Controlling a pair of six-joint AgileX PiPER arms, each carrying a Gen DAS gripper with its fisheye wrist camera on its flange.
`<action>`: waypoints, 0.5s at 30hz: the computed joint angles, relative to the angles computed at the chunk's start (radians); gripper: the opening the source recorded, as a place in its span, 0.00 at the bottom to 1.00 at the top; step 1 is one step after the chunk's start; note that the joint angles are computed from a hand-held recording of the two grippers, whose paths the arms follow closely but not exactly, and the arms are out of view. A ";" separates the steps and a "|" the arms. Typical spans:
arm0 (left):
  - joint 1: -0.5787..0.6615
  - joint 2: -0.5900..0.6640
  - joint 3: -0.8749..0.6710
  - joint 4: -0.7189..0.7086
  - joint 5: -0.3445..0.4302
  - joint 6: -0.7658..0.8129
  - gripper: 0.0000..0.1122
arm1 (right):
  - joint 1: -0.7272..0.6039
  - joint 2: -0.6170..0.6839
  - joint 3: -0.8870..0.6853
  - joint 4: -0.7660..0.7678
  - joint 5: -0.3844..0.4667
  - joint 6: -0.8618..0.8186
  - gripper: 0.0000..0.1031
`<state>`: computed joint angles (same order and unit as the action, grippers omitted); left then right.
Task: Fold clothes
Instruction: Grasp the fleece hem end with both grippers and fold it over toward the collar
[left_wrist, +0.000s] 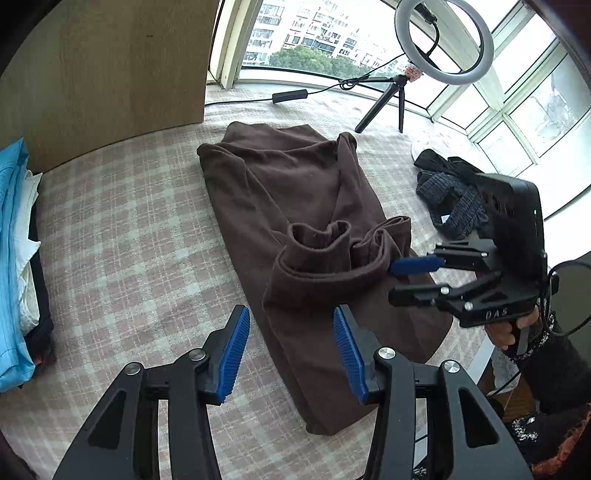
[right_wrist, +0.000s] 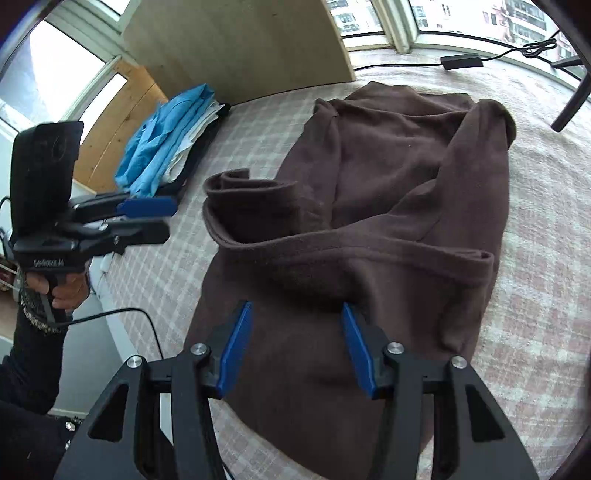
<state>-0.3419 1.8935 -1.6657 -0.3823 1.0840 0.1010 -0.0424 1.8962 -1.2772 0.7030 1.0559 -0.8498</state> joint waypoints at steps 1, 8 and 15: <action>-0.004 0.017 0.003 0.013 -0.012 -0.019 0.40 | -0.022 0.021 -0.030 0.004 -0.016 0.057 0.48; -0.010 0.088 0.000 -0.028 -0.058 0.023 0.42 | -0.214 -0.049 -0.049 -0.022 -0.014 0.003 0.58; -0.033 0.008 0.172 -0.090 -0.108 0.018 0.42 | -0.178 0.051 -0.003 -0.124 -0.040 -0.007 0.58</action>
